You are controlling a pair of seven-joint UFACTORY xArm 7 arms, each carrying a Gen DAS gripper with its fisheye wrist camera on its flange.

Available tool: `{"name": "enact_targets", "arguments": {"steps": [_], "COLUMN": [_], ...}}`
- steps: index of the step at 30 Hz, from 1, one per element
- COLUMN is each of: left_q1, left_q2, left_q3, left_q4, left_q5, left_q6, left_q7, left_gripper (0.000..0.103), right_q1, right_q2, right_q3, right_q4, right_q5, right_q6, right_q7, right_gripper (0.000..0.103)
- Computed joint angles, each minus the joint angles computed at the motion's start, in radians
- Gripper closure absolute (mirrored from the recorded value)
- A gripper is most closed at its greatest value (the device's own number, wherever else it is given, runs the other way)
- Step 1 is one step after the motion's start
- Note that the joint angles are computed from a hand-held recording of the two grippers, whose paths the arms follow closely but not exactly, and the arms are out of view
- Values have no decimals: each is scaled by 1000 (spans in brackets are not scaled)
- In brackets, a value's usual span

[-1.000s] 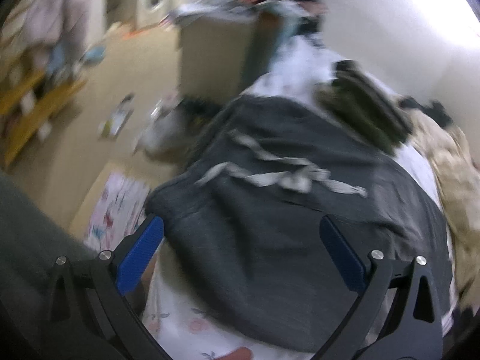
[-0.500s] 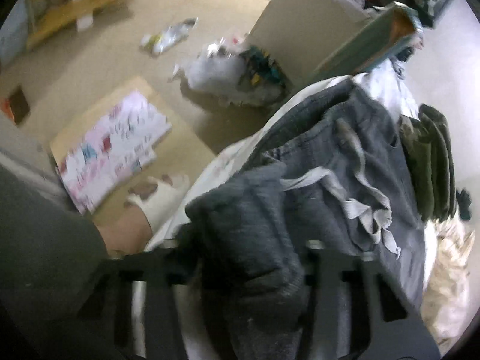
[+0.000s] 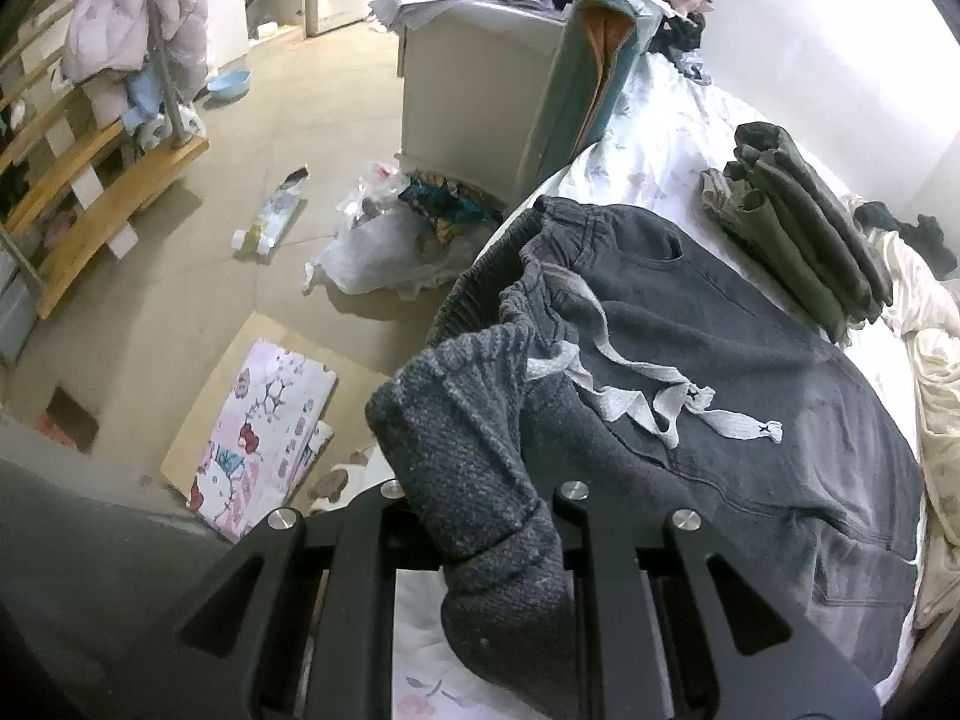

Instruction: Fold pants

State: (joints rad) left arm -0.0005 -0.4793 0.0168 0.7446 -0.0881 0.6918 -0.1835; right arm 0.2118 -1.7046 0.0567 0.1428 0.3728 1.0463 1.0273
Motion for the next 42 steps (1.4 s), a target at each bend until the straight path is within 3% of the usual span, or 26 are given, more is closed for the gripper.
{"name": "enact_targets", "arguments": {"steps": [3, 7, 11, 14, 17, 19, 20, 23, 24, 25, 30, 36, 42], "left_q1": [8, 9, 12, 13, 15, 16, 20, 23, 22, 21, 9, 2, 7], "left_q2": [-16, -4, 5, 3, 9, 15, 21, 38, 42, 49, 72, 161, 373], "left_q3": [-3, 16, 12, -6, -26, -34, -41, -46, -46, -44, -9, 56, 33], "left_q4": [-26, -30, -24, -23, -18, -13, -7, 9, 13, 20, 65, 243, 528], "left_q5": [10, -13, -13, 8, 41, 60, 74, 96, 100, 102, 59, -91, -132], "left_q6": [-3, 8, 10, 0, -8, -8, -3, 16, 22, 31, 89, 234, 368], "left_q7": [-6, -8, -11, -16, -28, -38, -48, -70, -75, -79, -65, -1, 33], "left_gripper": [89, 90, 90, 90, 90, 90, 90, 90, 90, 90, 90, 90, 90], "right_q1": [47, -70, -293, -547, -807, -907, -931, -986, -996, -1011, -1041, -984, -871], "right_q2": [-59, -95, 4, 51, 195, 351, 414, 588, 631, 670, 679, 729, 1009], "right_q3": [30, -26, -64, -190, -357, -452, -464, -470, -454, -452, -365, -318, -324], "right_q4": [-112, -159, -64, -36, -1, 43, 74, 165, 189, 214, 288, 426, 671], "right_q5": [99, 10, -242, -437, -585, -648, -660, -681, -679, -683, -644, -565, -518], "right_q6": [-24, 44, 146, 146, 18, -103, -127, -200, -212, -223, -322, -377, -355], "right_q7": [111, 169, 80, -27, -119, -176, -191, -218, -218, -233, -266, -317, -386], "right_gripper": [0, 0, 4, 10, 28, 39, 50, 70, 91, 99, 102, 102, 102]}}
